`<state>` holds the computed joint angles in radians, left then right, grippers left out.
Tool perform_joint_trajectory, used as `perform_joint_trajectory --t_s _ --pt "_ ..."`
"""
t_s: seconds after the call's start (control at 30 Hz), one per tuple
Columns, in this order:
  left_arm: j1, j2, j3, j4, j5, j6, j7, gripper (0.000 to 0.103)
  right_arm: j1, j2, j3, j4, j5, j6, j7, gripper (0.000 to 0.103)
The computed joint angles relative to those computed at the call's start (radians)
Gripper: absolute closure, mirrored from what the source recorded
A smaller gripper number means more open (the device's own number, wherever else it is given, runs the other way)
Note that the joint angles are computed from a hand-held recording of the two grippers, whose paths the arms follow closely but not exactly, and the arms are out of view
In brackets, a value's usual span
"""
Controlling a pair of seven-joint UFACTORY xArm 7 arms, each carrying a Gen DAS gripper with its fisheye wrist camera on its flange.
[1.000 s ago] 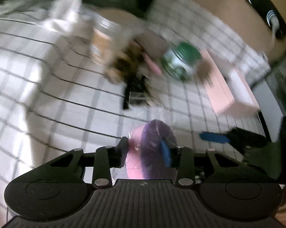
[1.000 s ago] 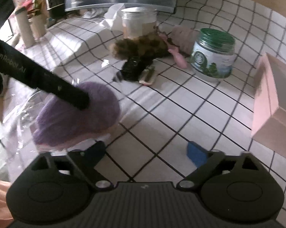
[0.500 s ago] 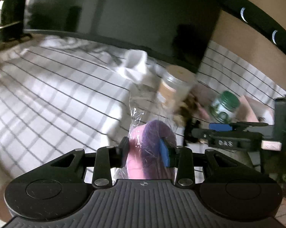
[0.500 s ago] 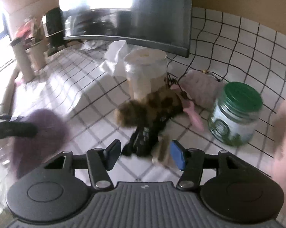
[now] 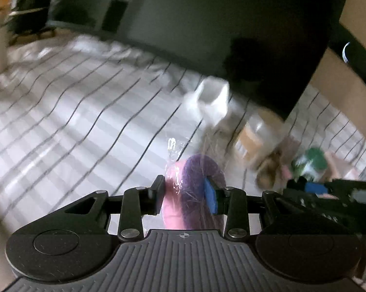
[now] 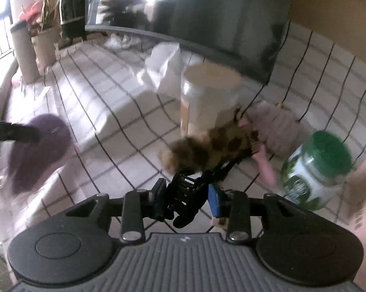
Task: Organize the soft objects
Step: 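Carry the sponge into the pink box with the left tool while the right tool drops the claw clip there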
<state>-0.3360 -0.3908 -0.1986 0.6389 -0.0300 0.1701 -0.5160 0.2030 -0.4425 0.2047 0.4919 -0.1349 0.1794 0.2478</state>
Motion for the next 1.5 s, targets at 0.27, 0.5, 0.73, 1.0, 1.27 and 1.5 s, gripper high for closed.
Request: perform_joint_trajectory --t_s 0.27,0.5,0.73,1.0,1.27,1.5 --pt "0.285 0.261 -0.247 0.410 0.231 -0.081 0.004 0.064 -0.078 -0.092 -0.056 0.121 -0.016 0.068 -0.048 0.067" --pt "0.269 0.482 -0.348 0.732 0.757 -0.040 -0.441 0.064 -0.257 -0.223 -0.104 0.132 -0.075 0.085 -0.089 0.067" --pt "-0.370 0.650 0.229 1.022 1.362 -0.196 -1.109 0.063 -0.435 -0.414 -0.182 0.004 -0.079 0.035 -0.154 0.067" --pt "-0.381 0.989 0.012 1.327 1.196 -0.157 -0.998 0.063 -0.483 -0.509 -0.302 -0.119 -0.013 0.032 -0.281 0.067" --pt "-0.395 1.455 -0.473 1.822 0.773 0.259 -0.314 0.059 -0.477 -0.450 -0.371 -0.189 0.078 0.016 -0.340 0.060" --pt "-0.268 1.356 -0.516 1.616 0.571 0.357 -0.204 0.059 -0.445 -0.461 -0.423 -0.247 0.175 0.086 -0.410 0.046"
